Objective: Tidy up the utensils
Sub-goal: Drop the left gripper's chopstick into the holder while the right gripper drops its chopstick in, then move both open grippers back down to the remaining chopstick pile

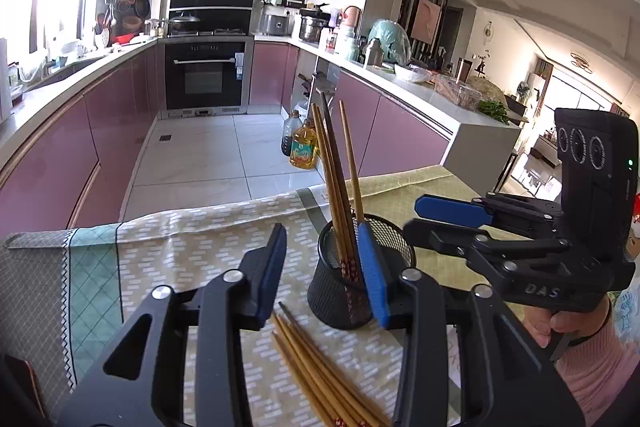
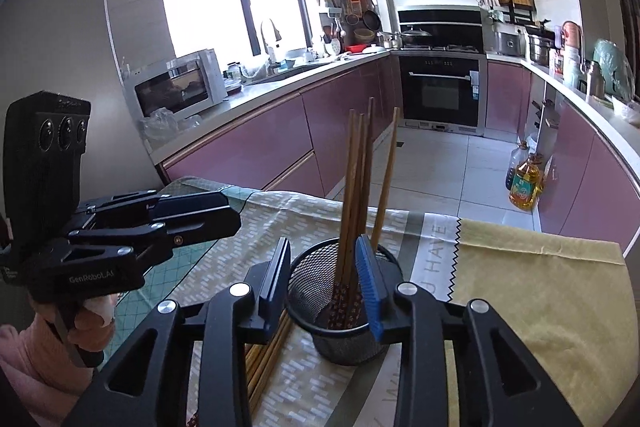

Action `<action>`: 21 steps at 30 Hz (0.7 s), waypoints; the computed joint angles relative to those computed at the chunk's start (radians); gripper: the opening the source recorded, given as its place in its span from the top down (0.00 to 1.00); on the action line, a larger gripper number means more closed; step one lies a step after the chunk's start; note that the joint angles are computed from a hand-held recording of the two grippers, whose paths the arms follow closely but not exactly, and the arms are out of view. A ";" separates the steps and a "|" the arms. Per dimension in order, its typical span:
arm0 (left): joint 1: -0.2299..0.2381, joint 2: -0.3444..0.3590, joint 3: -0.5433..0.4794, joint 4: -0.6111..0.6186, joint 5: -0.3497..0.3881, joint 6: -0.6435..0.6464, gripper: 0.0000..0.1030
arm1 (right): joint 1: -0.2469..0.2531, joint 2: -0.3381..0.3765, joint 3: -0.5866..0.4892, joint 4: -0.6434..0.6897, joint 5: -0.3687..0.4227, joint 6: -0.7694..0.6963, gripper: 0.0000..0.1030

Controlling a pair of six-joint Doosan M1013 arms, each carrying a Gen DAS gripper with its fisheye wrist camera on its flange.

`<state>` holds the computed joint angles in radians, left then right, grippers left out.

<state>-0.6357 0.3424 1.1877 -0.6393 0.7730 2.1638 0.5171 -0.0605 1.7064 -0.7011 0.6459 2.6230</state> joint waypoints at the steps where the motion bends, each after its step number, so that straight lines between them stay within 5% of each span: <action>1: 0.003 -0.010 0.016 -0.006 -0.009 0.012 0.59 | 0.011 -0.002 0.004 -0.004 -0.002 -0.001 0.62; 5: 0.000 -0.044 0.083 0.050 -0.045 0.012 0.54 | 0.044 0.007 0.012 0.038 0.005 -0.049 0.57; 14: -0.006 -0.043 0.159 0.197 0.016 -0.089 0.54 | 0.038 0.042 0.043 0.249 -0.006 -0.130 0.57; 21: -0.004 -0.033 0.185 0.240 0.048 -0.141 0.53 | 0.049 0.053 0.057 0.247 0.009 -0.079 0.57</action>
